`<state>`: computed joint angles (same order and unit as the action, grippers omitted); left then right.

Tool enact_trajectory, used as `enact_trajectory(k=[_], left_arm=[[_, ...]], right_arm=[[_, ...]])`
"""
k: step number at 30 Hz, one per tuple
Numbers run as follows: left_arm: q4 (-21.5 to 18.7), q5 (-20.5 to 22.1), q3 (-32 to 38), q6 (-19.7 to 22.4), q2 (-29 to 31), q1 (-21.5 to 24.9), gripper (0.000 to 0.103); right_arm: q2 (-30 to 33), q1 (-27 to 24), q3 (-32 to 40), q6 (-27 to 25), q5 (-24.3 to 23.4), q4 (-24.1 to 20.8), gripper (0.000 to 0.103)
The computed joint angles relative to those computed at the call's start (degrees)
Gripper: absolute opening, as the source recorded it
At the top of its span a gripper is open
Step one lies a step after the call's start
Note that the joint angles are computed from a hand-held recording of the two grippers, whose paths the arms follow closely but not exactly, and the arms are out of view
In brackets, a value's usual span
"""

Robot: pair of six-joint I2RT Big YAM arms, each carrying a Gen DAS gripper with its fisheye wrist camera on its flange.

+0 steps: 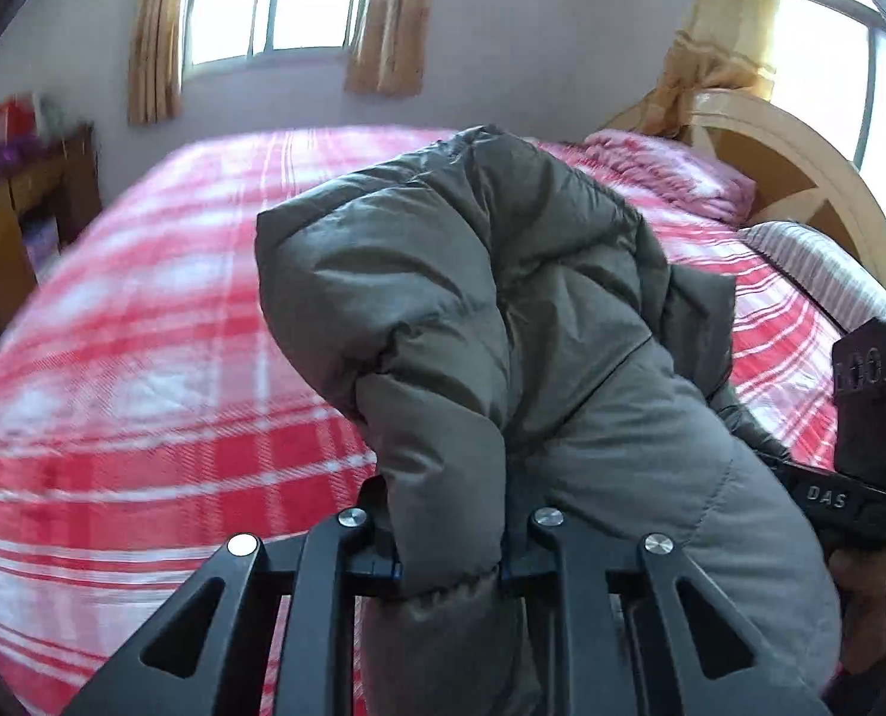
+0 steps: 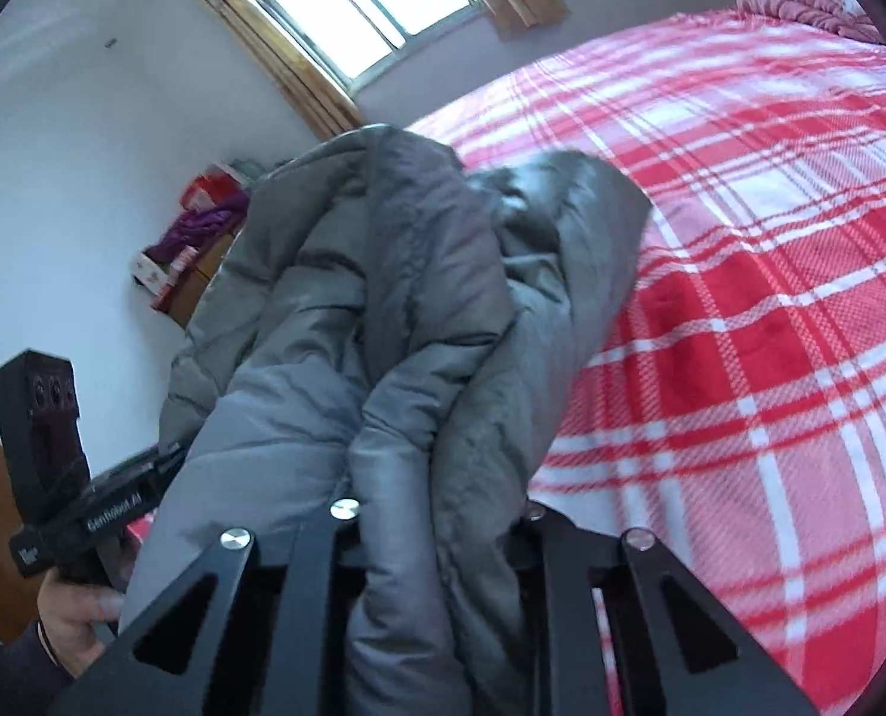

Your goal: Fold large clothes

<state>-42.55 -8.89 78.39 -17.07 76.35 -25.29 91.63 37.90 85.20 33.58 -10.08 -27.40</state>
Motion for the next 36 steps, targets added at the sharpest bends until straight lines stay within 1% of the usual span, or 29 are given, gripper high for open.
enact_trajectory(k=[4,7,10,11,15,21,23,27,28,29,30,33,36], left_arm=[[-1.00,-0.88,-2.20,-0.15,-6.76,-0.39,0.021],[-1.82,-3.07,-3.78,-0.15,-11.38,-0.94,0.020],[-3.02,-4.18,-5.75,-0.26,-15.95,0.15,0.020],[-3.18,-3.68,-6.73,0.01,-17.34,1.33,0.020],[-4.71,-3.19,-9.57,-0.13,-22.32,5.10,0.020],[-7.03,-0.46,-13.09,-0.89,-28.02,11.29,0.020],[-7.77,1.76,-14.62,-0.23,-30.22,14.77,0.020],[-9.16,4.42,-17.12,0.26,-33.58,19.49,0.020],[-9.25,5.46,-17.90,0.53,-34.17,21.20,0.020],[-9.53,5.88,-18.27,0.52,-34.61,22.00,0.020],[-9.64,7.12,-19.05,0.78,-35.13,23.85,0.020],[-10.01,10.06,-21.13,1.31,-36.01,28.41,0.020],[-10.36,12.28,-22.62,2.19,-36.44,31.61,0.020]], right_arm=[[-4.07,2.11,-2.94,1.57,0.72,3.65,0.020],[-6.46,5.08,-4.10,2.37,2.18,6.01,0.019],[-6.55,8.28,-2.10,1.51,3.73,6.15,0.019],[-6.36,8.94,-1.42,1.28,3.88,5.97,0.019],[-3.82,12.59,4.19,-0.98,4.15,3.76,0.019],[0.47,15.24,10.14,-3.13,2.74,0.60,0.019],[2.37,16.07,12.55,-3.69,2.22,-0.70,0.019],[6.55,17.78,18.46,-4.73,1.64,-4.09,0.019],[6.48,17.98,18.29,-4.99,1.48,-4.28,0.019],[7.86,18.50,20.27,-5.38,1.41,-5.49,0.019],[7.61,19.01,19.57,-5.56,1.52,-5.36,0.019],[10.80,20.00,23.92,-6.24,1.31,-7.91,0.019],[14.49,20.65,28.72,-7.24,1.12,-11.03,0.019]])
